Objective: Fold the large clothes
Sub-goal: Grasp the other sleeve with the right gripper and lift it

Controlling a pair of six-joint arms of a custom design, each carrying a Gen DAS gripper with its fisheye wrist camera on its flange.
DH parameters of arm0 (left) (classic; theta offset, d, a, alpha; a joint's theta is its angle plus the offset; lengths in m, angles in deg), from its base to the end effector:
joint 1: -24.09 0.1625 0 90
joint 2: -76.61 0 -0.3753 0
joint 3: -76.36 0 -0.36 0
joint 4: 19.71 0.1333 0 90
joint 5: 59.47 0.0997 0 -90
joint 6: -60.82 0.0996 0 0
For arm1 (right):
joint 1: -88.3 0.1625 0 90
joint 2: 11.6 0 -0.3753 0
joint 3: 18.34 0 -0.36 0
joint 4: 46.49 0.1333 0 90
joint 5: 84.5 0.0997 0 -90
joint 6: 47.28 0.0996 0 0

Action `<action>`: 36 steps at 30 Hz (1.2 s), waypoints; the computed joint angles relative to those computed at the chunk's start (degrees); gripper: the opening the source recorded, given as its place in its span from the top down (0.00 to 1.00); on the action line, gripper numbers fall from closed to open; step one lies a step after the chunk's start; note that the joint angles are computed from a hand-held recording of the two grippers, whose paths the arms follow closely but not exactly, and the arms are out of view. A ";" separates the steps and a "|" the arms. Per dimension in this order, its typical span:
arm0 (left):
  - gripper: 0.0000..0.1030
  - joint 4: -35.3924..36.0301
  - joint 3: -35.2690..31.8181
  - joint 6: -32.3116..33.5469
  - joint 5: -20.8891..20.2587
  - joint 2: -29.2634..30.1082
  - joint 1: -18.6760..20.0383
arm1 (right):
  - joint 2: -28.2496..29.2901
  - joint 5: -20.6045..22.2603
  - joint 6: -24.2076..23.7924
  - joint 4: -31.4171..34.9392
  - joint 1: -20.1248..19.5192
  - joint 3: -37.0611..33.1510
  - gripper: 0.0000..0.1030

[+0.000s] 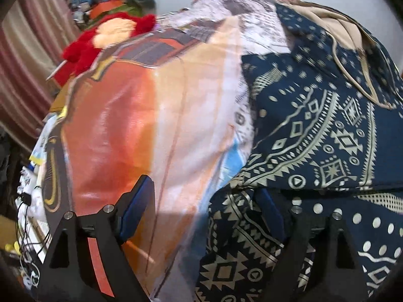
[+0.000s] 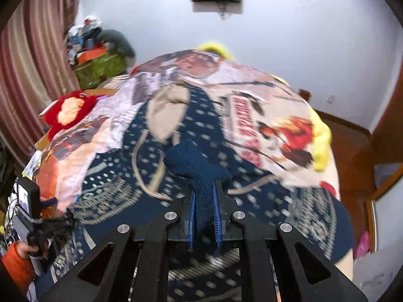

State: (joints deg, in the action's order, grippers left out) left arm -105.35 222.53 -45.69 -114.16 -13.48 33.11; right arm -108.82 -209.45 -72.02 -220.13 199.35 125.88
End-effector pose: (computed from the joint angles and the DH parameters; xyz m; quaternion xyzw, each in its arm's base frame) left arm -0.1467 -0.2165 0.1122 -0.0331 0.8368 -0.2928 0.4615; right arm 0.1886 -0.2779 0.2655 0.2653 -0.8709 0.2905 0.2946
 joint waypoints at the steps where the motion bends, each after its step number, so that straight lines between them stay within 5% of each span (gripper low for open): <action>1: 0.20 0.69 -0.30 -0.58 -0.17 0.49 -0.07 | -1.96 0.19 -0.24 1.05 -1.12 0.55 0.90; 8: 0.20 0.59 -1.83 3.05 -2.40 5.87 0.89 | -14.36 2.79 -3.82 9.03 -13.20 5.41 0.90; 13: 0.20 0.06 -1.68 5.10 -4.22 4.20 0.94 | -18.35 0.96 -2.46 16.48 -18.44 5.58 0.90; 19: 0.20 2.84 -2.83 7.65 -7.40 1.47 -3.19 | -27.21 7.65 -2.31 29.77 -26.35 4.15 0.89; 27: 0.20 4.23 -10.10 9.14 -0.53 0.40 -4.26 | -34.46 10.37 -1.35 37.10 -29.88 1.80 0.88; 30: 0.19 -1.90 -12.25 12.81 2.99 3.67 -2.06 | -38.69 16.37 -1.38 39.81 -35.35 0.03 0.88; 33: 0.20 -11.77 -13.74 19.01 5.21 7.98 2.04 | -42.32 26.67 -0.32 45.62 -45.66 -3.14 0.88; 36: 0.20 -24.52 -14.45 26.10 4.53 12.79 5.83 | -42.23 32.44 1.15 48.57 -53.87 -5.81 0.87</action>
